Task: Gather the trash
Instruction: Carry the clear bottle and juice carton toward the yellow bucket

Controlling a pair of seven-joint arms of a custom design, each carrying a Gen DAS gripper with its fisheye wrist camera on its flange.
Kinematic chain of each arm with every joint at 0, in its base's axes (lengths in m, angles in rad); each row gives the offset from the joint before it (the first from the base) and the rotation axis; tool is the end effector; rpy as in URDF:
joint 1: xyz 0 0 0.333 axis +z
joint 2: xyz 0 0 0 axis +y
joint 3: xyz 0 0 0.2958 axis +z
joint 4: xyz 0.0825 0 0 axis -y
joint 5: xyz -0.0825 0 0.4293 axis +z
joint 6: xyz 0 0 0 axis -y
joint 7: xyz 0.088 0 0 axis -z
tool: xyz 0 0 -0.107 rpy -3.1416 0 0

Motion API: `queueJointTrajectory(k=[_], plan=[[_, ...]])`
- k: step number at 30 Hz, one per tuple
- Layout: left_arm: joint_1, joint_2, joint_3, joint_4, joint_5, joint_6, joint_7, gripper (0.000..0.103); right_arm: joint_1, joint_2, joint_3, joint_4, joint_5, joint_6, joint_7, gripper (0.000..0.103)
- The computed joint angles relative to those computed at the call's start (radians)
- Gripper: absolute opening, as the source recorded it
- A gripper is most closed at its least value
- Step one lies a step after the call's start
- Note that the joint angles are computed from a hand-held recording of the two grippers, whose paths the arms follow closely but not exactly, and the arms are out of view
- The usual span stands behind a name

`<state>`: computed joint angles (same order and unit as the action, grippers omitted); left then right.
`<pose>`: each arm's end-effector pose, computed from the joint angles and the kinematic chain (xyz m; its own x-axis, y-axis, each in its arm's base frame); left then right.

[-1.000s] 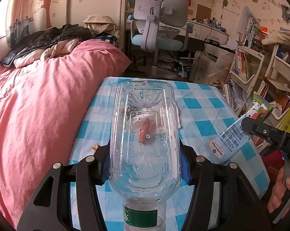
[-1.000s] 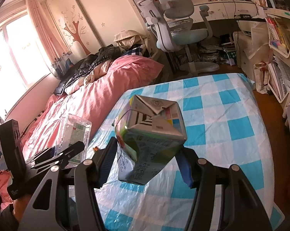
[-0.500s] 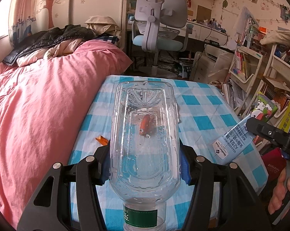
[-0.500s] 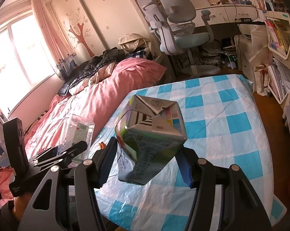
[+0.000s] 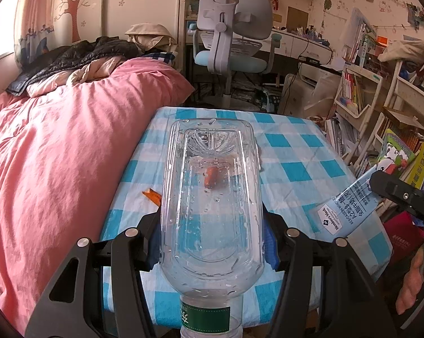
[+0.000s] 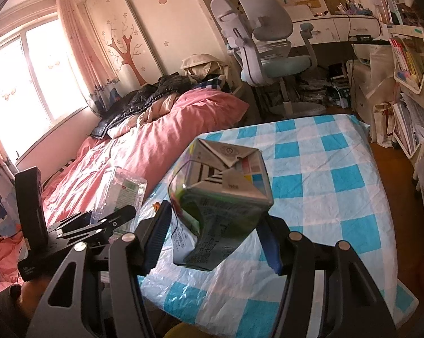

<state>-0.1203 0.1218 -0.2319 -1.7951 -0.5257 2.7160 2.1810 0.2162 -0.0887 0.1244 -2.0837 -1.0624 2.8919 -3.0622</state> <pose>0.6519 -0.2131 0.5341 -0.5548 -0.8291 0.0688 -0.5597 0.3108 -0.7682 0.5548 0.2529 0.5069 -0.1512 -0.9121 -0.3811 -0.4885 0.4041 -0.7734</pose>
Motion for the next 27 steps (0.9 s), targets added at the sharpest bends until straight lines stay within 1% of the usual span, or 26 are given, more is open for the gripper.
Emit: queueJointTrajectory(k=[3, 7, 27], plan=[[0.002, -0.009, 0.000, -0.011, -0.003, 0.000, 0.006, 0.054, 0.000, -0.006, 0.002, -0.006, -0.005, 0.000, 0.002, 0.058], [0.002, -0.043, 0.002, -0.059, -0.037, 0.007, 0.039, 0.054, 0.000, -0.014, 0.007, -0.014, -0.007, -0.002, 0.004, 0.058], [-0.047, -0.160, 0.050, -0.197, -0.112, -0.001, 0.117, 0.054, 0.008, -0.051, 0.043, -0.050, -0.035, -0.024, 0.012, 0.058]])
